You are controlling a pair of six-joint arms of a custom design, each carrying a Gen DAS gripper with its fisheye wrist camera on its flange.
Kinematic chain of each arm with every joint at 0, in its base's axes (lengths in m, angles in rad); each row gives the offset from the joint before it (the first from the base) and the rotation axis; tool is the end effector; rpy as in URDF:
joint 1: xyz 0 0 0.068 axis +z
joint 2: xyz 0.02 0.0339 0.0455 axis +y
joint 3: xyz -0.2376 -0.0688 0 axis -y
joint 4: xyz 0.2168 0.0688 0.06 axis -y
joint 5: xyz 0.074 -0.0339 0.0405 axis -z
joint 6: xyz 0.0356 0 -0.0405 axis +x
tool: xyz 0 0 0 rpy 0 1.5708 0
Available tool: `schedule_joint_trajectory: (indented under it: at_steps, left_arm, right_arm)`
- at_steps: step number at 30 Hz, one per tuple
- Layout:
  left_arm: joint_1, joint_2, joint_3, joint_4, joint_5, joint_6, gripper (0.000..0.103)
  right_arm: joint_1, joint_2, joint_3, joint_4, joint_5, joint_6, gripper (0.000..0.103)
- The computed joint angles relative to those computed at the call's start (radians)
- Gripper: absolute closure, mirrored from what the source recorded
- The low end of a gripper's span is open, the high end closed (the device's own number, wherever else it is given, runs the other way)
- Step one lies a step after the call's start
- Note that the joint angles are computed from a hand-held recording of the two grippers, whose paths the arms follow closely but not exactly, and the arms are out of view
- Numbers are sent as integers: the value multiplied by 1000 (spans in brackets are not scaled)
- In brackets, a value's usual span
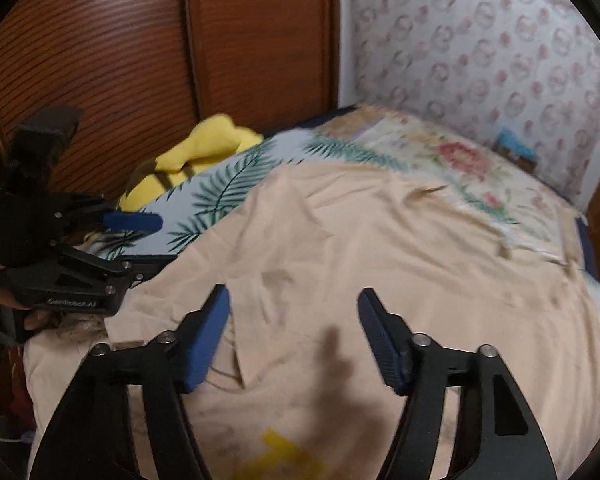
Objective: Fold small clothes
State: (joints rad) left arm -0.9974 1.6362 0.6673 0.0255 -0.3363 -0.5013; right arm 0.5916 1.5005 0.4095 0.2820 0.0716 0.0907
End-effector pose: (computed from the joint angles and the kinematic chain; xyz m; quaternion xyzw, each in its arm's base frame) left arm 0.1568 -0.2212 0.1188 0.1802 0.9218 -0.0907 0.3312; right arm 0.1942 0.1274 0.1066 -0.2170 0.9021 0.0930 0.3612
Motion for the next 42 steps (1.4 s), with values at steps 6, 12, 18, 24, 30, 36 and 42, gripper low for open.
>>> schedule_joint_trajectory:
  at_steps: [6,12,18,24,30,36,42]
  left_arm:
    - [3,0,0,0,1,2,45]
    - [2,0,0,-1,0,1,44]
    - [2,0,0,-1,0,0,44]
    - [2,-1,0,-1,0,0,43]
    - [6,-3,-5,4,3,1,42]
    - [5,-4,-9,7,4,0,41]
    - [5,-4,-7,5,3,0,41]
  right_arm:
    - [59,107,71,-20,-9,-10,60]
    - [56,139,98,-37,47,-18,93]
    - [-16,-34,-17,-17,51,15,101]
    - [-151,-279,-119,-113,43,20,101]
    - [-91,-186,-90,-50,-17,23,82]
    - [28,28,30,-27,-47,4,74]
    - [64,134,102,-58,38,-28,96]
